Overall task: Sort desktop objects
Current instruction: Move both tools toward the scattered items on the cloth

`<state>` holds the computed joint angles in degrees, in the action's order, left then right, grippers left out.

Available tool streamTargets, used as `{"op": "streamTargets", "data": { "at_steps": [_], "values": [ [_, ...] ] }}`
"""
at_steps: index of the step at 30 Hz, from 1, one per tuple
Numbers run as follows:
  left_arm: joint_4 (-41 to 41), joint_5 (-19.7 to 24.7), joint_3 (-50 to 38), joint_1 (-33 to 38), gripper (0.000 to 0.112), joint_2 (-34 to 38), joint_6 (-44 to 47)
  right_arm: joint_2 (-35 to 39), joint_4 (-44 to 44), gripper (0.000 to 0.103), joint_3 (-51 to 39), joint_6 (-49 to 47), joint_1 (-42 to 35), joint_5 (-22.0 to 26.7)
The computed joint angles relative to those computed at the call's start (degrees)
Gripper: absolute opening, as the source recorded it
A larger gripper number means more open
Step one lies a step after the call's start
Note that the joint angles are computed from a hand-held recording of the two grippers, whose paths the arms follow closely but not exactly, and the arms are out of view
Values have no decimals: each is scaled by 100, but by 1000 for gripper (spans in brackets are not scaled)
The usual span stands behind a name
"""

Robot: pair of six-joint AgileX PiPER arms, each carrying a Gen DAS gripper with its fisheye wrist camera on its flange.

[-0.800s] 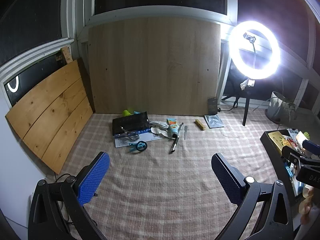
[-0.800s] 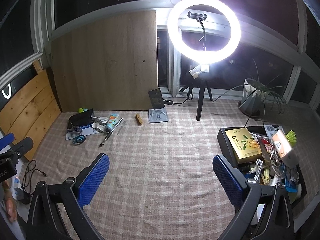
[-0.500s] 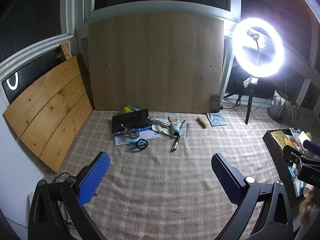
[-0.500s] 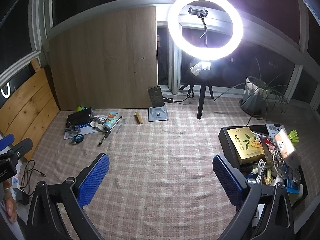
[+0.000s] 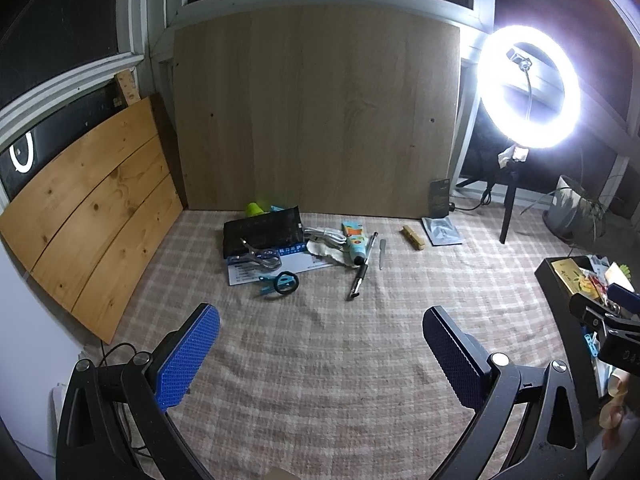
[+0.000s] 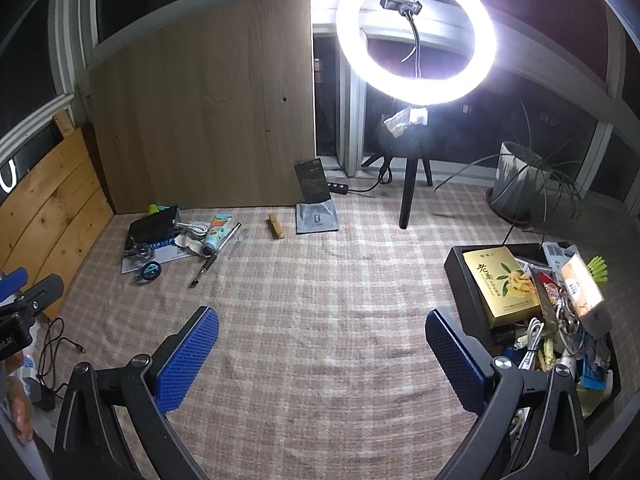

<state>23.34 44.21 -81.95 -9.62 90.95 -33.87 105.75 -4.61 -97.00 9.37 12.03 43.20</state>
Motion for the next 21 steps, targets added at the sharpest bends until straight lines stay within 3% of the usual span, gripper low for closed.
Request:
{"op": "streamTargets", "data": {
  "at_steps": [21],
  "values": [
    [-587,-499,-180,976,103,789,992,1384,306,102,-1469,-528,-71,509]
  ]
}}
